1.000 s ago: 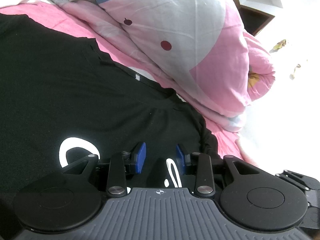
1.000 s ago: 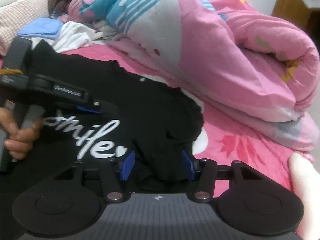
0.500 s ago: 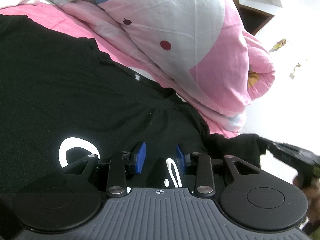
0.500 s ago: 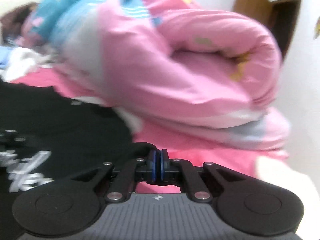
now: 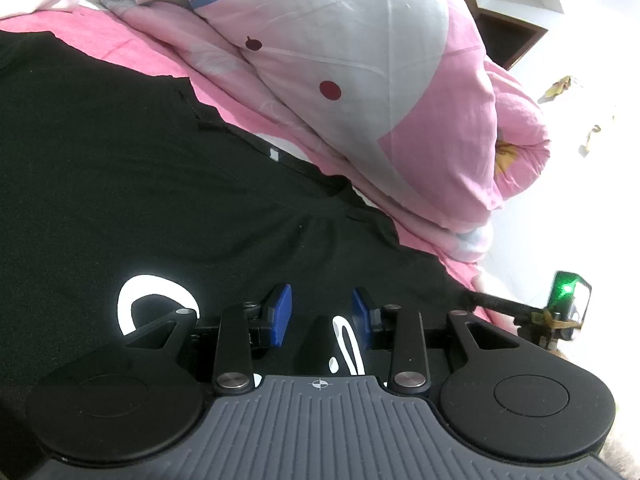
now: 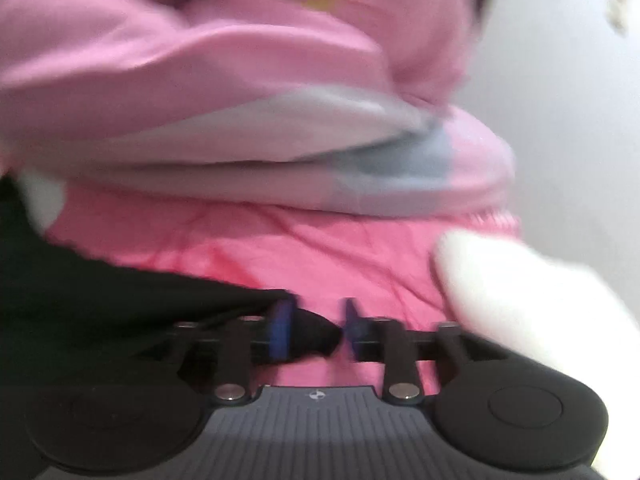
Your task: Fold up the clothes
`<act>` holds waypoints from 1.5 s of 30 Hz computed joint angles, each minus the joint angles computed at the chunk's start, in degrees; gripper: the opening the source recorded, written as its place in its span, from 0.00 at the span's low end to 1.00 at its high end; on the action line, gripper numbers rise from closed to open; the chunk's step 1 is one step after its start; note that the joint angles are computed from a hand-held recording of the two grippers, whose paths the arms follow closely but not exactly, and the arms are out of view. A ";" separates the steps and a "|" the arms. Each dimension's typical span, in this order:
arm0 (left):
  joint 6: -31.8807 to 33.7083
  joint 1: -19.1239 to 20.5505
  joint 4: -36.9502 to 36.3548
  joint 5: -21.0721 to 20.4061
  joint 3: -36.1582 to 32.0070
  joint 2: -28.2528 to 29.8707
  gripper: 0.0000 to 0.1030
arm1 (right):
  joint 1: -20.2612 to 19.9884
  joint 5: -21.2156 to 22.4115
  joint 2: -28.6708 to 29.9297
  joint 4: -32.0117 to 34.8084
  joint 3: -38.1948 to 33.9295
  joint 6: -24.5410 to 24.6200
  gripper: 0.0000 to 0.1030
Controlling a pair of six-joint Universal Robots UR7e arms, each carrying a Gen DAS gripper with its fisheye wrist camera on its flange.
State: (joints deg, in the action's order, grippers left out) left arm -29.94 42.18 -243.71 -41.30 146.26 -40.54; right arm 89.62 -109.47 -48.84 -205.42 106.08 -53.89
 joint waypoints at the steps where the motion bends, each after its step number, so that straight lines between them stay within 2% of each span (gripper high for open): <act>1: -0.02 0.01 0.06 0.01 -0.01 -0.03 0.32 | -0.94 1.69 -1.03 0.92 0.21 3.94 0.51; 4: -0.14 -0.21 1.15 0.46 0.03 -0.49 0.32 | -4.41 9.22 -6.90 5.93 3.07 20.19 0.51; 6: -0.15 -0.57 2.18 1.12 -0.01 -0.81 0.32 | -7.68 17.66 -12.02 11.31 5.98 29.28 0.51; 7: -0.51 -0.98 3.80 1.97 -0.10 -1.27 0.32 | -9.51 22.47 -14.40 14.16 7.35 32.31 0.51; 10: -2.92 -3.31 11.11 6.61 -0.41 -3.25 0.32 | -14.93 34.95 -18.51 19.47 10.95 34.77 0.51; 11: -4.14 -4.49 14.26 8.92 -0.58 -3.96 0.33 | -16.19 37.70 -19.05 21.30 11.53 34.07 0.51; 12: -5.27 -5.28 18.75 9.44 -1.09 -5.44 0.33 | -17.44 40.40 -19.56 23.28 12.06 33.22 0.51; 14: -7.47 -6.67 28.00 10.05 -2.38 -8.38 0.33 | -18.86 43.61 -20.97 32.08 11.75 31.93 0.51; 15: -7.84 -7.07 33.57 10.16 -4.16 -9.40 0.33 | -18.92 44.13 -21.23 35.59 11.17 31.05 0.51; 17: -6.23 -7.20 41.94 9.60 -8.78 -9.58 0.33 | -18.59 44.18 -21.47 37.73 10.91 29.17 0.51; 21: 5.32 -4.95 42.88 5.53 -20.75 -1.37 0.33 | -19.49 46.18 -21.95 40.09 11.28 26.98 0.50; 25: 11.99 -2.13 39.74 2.69 -30.35 6.94 0.33 | -20.72 48.42 -21.34 40.51 10.82 27.52 0.42; 26: 13.54 -1.79 37.73 3.10 -31.73 8.67 0.33 | -21.07 49.15 -21.16 40.39 10.70 28.09 0.41; 30: 10.71 0.37 30.95 0.80 -31.10 10.64 0.33 | -22.18 51.89 -19.92 37.19 10.22 31.88 0.41; 31: 9.20 1.19 28.51 -0.88 -30.30 10.61 0.32 | -22.22 51.97 -19.65 35.94 10.20 32.72 0.42; 33: 6.62 2.73 23.27 -4.36 -28.81 10.46 0.32 | -21.55 50.85 -18.67 32.53 9.82 34.98 0.45; 35: 6.56 3.29 17.23 -5.19 -27.70 11.16 0.32 | -20.41 48.90 -17.52 30.13 8.68 36.79 0.53; 37: 5.04 4.28 13.12 -7.31 -26.61 11.28 0.32 | -18.32 44.75 -15.96 28.32 6.80 38.59 0.57; 39: 3.95 4.56 10.79 -6.67 -26.15 11.49 0.32 | -16.05 39.86 -14.09 26.84 5.24 38.03 0.57; 41: 2.81 5.01 9.04 -6.74 -25.85 11.72 0.32 | -13.99 35.48 -12.25 25.72 3.77 36.63 0.53; 42: 2.40 5.25 8.34 -6.97 -25.69 11.81 0.30 | -13.24 34.21 -11.74 25.86 3.25 35.71 0.43; 43: 2.23 5.46 8.08 -7.10 -25.65 11.85 0.30 | -12.55 33.28 -11.46 26.80 2.68 34.79 0.14; 44: 1.91 5.51 8.03 -7.16 -25.55 11.82 0.29 | -11.83 32.82 -11.41 27.60 2.39 33.98 0.04; 45: 1.43 5.56 7.68 -7.05 -25.63 11.94 0.28 | -11.05 32.85 -11.60 28.28 2.41 33.27 0.05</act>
State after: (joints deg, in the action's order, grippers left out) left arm -28.51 47.74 -236.03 -48.35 120.63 -28.60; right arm 78.56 -76.62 -60.43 -177.15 108.50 -20.61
